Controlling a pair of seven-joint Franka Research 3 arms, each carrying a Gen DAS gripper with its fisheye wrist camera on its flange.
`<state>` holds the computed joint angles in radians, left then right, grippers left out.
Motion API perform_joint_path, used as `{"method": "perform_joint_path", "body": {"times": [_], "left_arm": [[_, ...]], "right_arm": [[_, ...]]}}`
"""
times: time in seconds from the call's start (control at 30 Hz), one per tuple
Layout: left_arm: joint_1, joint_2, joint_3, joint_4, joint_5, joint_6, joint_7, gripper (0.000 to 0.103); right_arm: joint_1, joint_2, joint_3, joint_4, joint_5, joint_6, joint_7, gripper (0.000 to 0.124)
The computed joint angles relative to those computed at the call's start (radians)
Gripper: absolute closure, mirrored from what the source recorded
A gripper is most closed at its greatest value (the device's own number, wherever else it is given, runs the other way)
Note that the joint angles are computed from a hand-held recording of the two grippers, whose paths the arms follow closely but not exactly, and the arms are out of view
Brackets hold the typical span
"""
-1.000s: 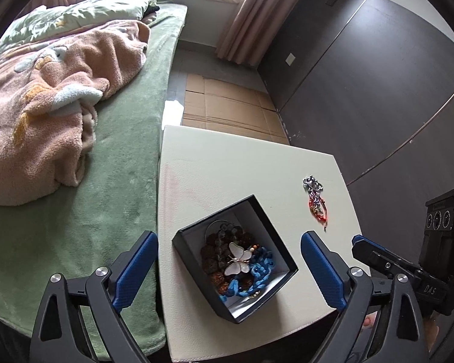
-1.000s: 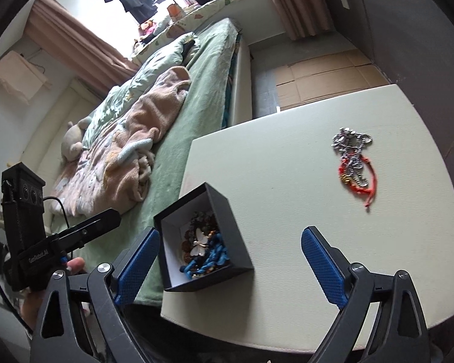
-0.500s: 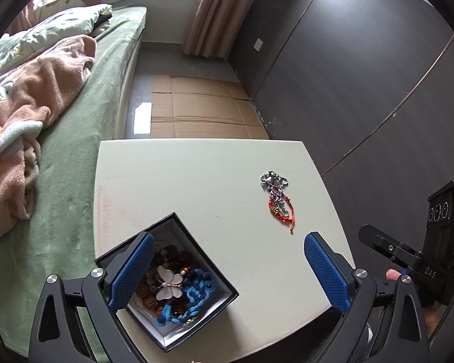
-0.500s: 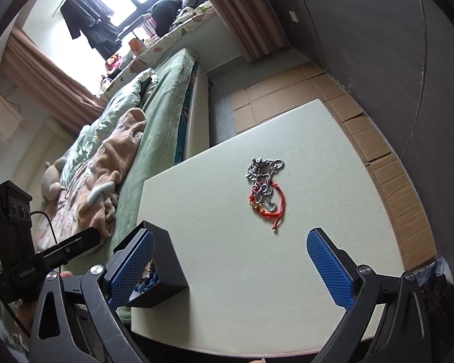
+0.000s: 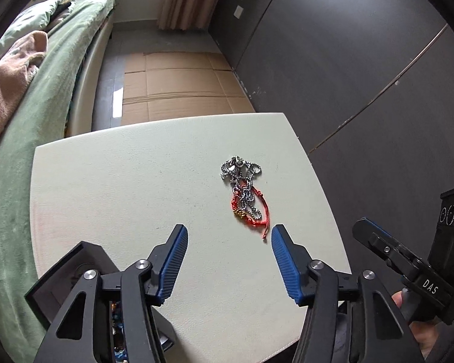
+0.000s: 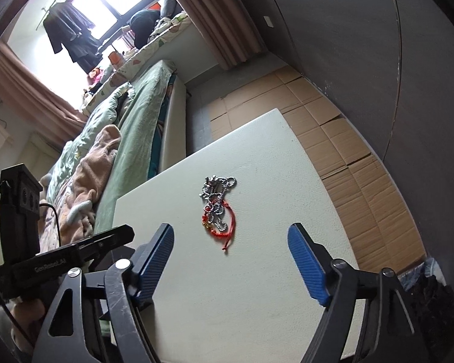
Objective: Organize jewelry
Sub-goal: 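Move the left gripper to the red string bracelet on the chains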
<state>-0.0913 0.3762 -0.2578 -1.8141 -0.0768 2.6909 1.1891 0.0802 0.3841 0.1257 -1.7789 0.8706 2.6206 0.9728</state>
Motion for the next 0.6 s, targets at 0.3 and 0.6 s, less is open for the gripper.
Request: {"method": "perform_joint_path", "body": {"times": [0.3, 0.6], "left_arm": [[-0.064, 0.186, 0.031, 0.237, 0.098, -0.158, -0.065, 0.062], [-0.126, 0.322, 0.066, 0.415, 0.195, -0.268, -0.126, 0.072]], "right_arm": [[-0.024, 0.064, -0.006, 0.057, -0.020, -0.010, 0.020, 0.051], [-0.048, 0.095, -0.004, 0.076, -0.040, -0.009, 0.043, 0.051]]}}
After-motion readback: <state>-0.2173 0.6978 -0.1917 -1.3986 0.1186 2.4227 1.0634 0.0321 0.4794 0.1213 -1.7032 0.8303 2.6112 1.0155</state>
